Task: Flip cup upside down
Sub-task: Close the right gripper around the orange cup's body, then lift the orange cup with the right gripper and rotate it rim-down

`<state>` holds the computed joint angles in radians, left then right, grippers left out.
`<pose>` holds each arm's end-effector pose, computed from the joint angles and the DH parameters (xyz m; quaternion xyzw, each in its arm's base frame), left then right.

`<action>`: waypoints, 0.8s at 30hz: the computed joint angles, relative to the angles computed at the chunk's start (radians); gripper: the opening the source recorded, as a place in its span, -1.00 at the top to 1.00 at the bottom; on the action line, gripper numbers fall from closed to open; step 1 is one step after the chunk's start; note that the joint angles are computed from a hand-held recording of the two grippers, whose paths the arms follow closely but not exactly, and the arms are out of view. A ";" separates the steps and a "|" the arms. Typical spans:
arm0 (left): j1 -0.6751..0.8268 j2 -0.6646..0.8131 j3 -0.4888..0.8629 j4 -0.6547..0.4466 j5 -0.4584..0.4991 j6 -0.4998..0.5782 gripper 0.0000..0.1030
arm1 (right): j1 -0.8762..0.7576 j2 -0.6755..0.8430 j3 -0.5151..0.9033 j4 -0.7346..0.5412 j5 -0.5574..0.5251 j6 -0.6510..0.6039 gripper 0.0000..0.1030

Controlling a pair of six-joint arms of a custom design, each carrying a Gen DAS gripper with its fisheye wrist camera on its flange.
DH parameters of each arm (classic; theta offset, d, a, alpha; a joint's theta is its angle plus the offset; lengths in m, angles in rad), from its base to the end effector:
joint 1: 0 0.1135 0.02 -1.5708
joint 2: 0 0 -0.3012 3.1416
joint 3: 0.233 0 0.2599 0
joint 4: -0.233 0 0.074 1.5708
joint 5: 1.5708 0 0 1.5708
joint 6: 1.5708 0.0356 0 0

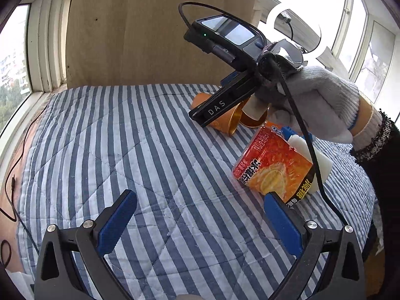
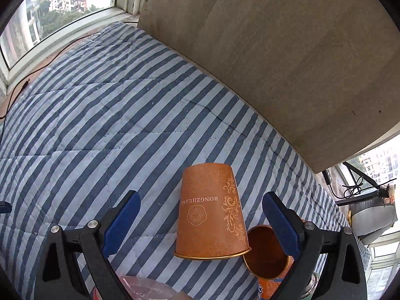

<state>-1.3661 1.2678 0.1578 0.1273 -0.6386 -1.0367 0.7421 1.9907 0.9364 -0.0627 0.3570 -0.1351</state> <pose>0.0519 -0.1457 0.1158 0.0592 0.9113 -0.1482 0.3795 0.2788 0.2388 0.1018 -0.3710 0.8851 -0.0989 0.2630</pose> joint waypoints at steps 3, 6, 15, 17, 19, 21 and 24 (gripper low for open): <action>-0.016 -0.064 -0.023 -0.015 0.002 -0.030 -0.99 | 0.001 0.059 0.071 -0.056 0.026 -0.004 -0.87; -0.036 -0.118 -0.023 -0.058 -0.018 -0.052 -0.99 | 0.004 0.105 0.129 -0.110 0.047 -0.004 -0.86; 0.031 -0.106 -0.043 0.006 0.031 0.009 -0.99 | 0.018 0.206 0.211 -0.191 0.167 0.009 -0.09; 0.057 -0.101 -0.055 0.040 0.054 0.027 -0.99 | 0.024 0.180 0.182 -0.157 0.186 0.009 -0.08; 0.078 -0.100 -0.063 0.052 0.061 0.037 -0.99 | 0.035 0.141 0.148 -0.126 0.210 0.008 -0.08; 0.119 -0.107 -0.082 0.081 0.087 0.057 -0.99 | 0.049 0.088 0.112 -0.104 0.233 0.007 -0.08; 0.164 -0.118 -0.102 0.109 0.112 0.073 -0.99 | 0.078 -0.022 0.051 -0.105 0.256 0.020 -0.08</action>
<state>-1.2016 1.1493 0.0554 0.2360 -0.5263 -0.9638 0.8201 1.9683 0.9873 -0.1678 0.6134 -0.1148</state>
